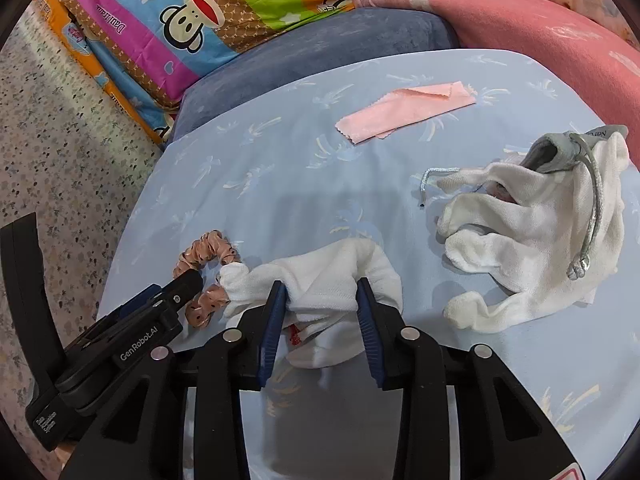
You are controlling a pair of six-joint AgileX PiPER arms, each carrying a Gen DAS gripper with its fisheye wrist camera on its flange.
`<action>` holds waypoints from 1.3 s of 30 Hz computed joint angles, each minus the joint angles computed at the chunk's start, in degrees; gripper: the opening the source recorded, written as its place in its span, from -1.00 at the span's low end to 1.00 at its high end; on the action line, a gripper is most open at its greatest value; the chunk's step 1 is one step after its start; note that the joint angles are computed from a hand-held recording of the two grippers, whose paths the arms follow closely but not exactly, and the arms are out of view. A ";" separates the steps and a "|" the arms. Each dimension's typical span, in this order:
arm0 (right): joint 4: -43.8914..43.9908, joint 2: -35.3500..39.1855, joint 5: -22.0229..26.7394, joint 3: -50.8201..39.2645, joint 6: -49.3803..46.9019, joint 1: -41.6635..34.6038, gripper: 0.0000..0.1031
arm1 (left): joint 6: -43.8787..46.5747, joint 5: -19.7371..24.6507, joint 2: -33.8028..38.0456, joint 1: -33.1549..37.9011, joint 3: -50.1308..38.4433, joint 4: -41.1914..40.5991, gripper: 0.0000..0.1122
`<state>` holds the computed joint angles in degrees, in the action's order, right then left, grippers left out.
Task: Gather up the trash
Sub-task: 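Grasp the brown scrunchie with the left tool while the right tool grasps the white sock, then carry the scrunchie and white sock over the bin and open both tools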
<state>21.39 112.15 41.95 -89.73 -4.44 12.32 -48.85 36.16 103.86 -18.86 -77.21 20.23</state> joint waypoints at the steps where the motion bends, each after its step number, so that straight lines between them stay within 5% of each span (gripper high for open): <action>1: 0.25 0.09 -0.02 -0.01 -0.30 -0.02 -0.44 | 0.29 -0.06 -0.05 -0.04 0.01 -0.19 -0.03; 5: 2.04 0.20 0.47 0.15 -1.87 -0.52 -0.71 | 1.84 -0.06 -0.07 -0.17 -0.28 -1.60 -0.58; 8: 2.43 -0.40 0.83 0.62 -2.27 -0.65 -0.80 | 2.93 0.02 -0.23 -0.32 -0.51 -3.12 -0.77; 25: 10.66 -15.32 1.75 12.00 -10.55 -6.62 -0.83 | -5.64 5.45 -6.29 -11.41 -1.76 5.37 -0.81; 39: 20.38 -28.24 9.80 17.57 -22.34 -23.46 -0.83 | -9.82 13.76 -4.24 -24.30 -12.82 12.54 -0.80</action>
<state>41.76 83.91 51.75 -72.15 -26.78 -11.14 -58.68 49.93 99.62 -43.16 -90.03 32.77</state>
